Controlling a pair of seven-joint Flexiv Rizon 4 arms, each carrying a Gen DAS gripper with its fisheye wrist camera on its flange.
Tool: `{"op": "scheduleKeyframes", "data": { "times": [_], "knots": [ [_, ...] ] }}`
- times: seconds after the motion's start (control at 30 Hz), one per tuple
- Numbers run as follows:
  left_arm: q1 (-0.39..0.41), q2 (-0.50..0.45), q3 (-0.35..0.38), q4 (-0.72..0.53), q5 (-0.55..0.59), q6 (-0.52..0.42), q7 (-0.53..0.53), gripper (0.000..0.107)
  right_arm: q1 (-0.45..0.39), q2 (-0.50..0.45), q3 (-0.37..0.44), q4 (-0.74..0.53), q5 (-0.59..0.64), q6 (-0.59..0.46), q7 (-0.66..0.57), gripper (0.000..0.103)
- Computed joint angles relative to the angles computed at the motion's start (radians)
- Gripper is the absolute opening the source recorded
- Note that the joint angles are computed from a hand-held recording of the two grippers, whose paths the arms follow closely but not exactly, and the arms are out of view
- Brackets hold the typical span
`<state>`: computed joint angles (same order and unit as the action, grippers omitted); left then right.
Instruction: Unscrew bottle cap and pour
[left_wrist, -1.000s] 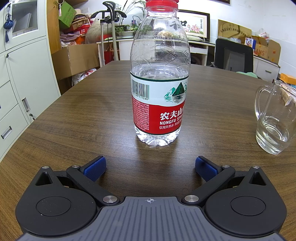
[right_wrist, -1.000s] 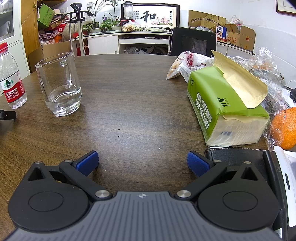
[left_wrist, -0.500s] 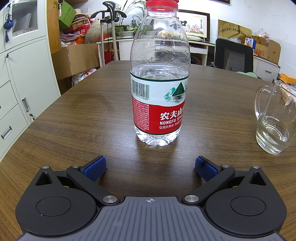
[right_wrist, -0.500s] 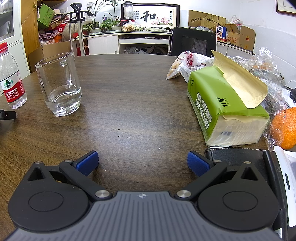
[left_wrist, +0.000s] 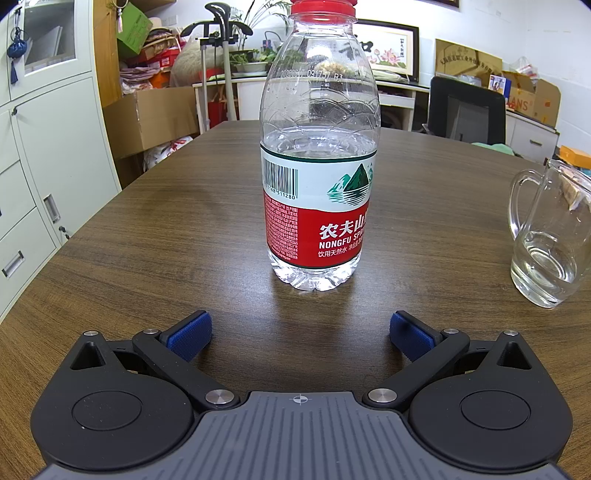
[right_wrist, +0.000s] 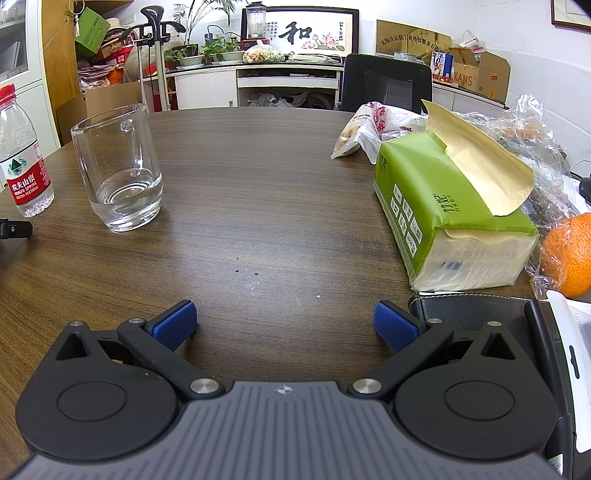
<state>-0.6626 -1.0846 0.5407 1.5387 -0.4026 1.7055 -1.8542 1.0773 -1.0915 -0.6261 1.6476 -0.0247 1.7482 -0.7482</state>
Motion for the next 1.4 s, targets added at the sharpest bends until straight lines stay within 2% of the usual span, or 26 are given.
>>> {"op": "scheduleKeyframes", "data": {
  "times": [1.4],
  "knots": [
    [0.001, 0.000, 0.001, -0.001, 0.007, -0.001, -0.006, 0.103, 0.009, -0.007, -0.013, -0.008, 0.004, -0.015, 0.018, 0.103]
  ]
}}
